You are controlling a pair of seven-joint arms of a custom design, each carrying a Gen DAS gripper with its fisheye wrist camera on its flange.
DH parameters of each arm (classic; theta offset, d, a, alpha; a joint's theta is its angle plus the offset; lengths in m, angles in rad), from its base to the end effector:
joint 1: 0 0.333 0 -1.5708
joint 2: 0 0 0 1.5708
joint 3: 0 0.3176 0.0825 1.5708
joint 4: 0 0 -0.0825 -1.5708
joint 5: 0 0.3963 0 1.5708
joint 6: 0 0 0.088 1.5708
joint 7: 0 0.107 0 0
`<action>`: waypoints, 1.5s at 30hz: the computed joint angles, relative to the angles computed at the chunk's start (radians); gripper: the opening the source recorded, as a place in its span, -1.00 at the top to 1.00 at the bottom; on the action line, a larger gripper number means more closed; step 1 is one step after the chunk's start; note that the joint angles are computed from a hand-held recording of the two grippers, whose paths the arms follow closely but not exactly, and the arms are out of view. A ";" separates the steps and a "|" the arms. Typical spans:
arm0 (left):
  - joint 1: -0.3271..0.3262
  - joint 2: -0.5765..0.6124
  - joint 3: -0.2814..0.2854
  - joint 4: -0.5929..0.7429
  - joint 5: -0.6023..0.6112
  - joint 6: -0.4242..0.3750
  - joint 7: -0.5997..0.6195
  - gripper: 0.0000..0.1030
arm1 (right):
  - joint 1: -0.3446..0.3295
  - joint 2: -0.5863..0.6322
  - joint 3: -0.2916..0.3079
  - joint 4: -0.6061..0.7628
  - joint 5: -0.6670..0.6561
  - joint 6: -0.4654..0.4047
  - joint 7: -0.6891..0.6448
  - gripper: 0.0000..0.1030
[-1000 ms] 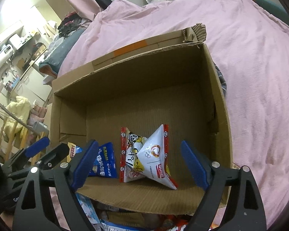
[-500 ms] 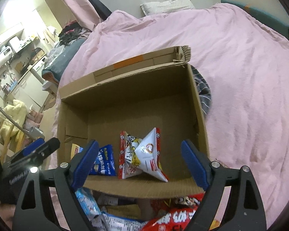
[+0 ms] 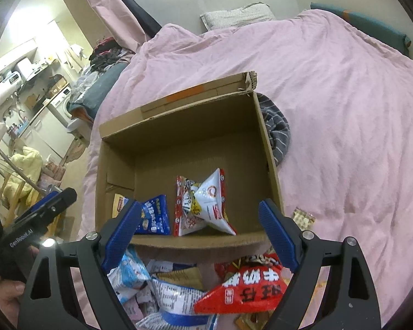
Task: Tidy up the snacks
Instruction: 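Grasp orange-yellow bag with right tool while left tool reaches the blue-white bag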
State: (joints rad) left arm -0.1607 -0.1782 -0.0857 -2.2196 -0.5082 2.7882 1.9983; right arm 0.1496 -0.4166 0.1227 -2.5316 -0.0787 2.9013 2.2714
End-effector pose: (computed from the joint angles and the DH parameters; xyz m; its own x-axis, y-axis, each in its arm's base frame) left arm 0.5385 -0.1149 0.5301 -0.3180 -0.9374 0.1419 -0.6999 0.1311 -0.7021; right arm 0.4476 0.1338 0.5070 -0.1950 -0.9118 -0.3613 -0.6911 0.3892 -0.6091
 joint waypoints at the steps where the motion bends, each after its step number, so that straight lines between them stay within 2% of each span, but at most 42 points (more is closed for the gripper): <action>1: 0.001 -0.005 0.000 -0.004 0.000 0.002 -0.002 -0.86 | 0.003 -0.009 0.001 -0.007 0.003 -0.003 0.003 -0.74; 3: 0.002 -0.018 0.001 -0.020 0.003 0.016 -0.008 -0.96 | 0.008 -0.024 0.001 -0.020 0.007 -0.008 0.006 -0.74; 6: -0.001 -0.032 0.010 -0.031 0.004 -0.013 0.000 -0.96 | 0.008 -0.048 0.005 -0.038 0.009 -0.014 0.013 -0.74; 11: 0.011 -0.073 0.006 -0.082 0.058 -0.007 -0.040 -0.96 | 0.011 -0.091 0.010 -0.070 0.017 -0.023 0.028 -0.74; 20: 0.022 -0.122 0.023 -0.130 0.127 -0.080 -0.088 -0.96 | 0.014 -0.169 0.000 -0.136 0.041 -0.049 0.045 -0.74; 24: 0.026 -0.142 0.025 -0.157 0.155 -0.068 -0.091 -0.96 | -0.004 -0.212 -0.001 -0.171 0.041 -0.083 0.057 -0.74; 30: 0.033 -0.138 0.036 -0.157 0.150 -0.100 -0.109 -0.96 | -0.011 -0.265 -0.047 -0.234 0.093 -0.118 0.085 -0.74; 34: 0.037 -0.121 0.042 -0.138 0.132 -0.134 -0.123 -0.96 | 0.019 -0.246 -0.103 -0.241 0.150 -0.196 0.054 -0.74; 37: 0.043 -0.103 0.044 -0.115 0.111 -0.168 -0.137 -0.96 | 0.023 -0.208 -0.109 -0.220 0.177 -0.281 0.038 -0.74; 41: 0.055 -0.089 0.040 -0.094 0.094 -0.196 -0.147 -0.96 | 0.089 -0.182 -0.164 -0.214 0.272 -0.308 -0.066 -0.74; 44: 0.068 -0.084 0.037 -0.087 0.097 -0.205 -0.162 -0.96 | 0.086 -0.120 -0.137 -0.167 0.265 -0.379 -0.112 -0.71; 45: 0.072 -0.079 0.037 -0.082 0.097 -0.212 -0.169 -0.96 | 0.080 -0.106 -0.123 -0.153 0.254 -0.394 -0.118 -0.54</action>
State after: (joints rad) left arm -0.0890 -0.2576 -0.0487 -2.3011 -0.4109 2.5758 1.8295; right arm 0.2299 -0.5223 -0.0008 -2.6849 0.1754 2.5068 2.1530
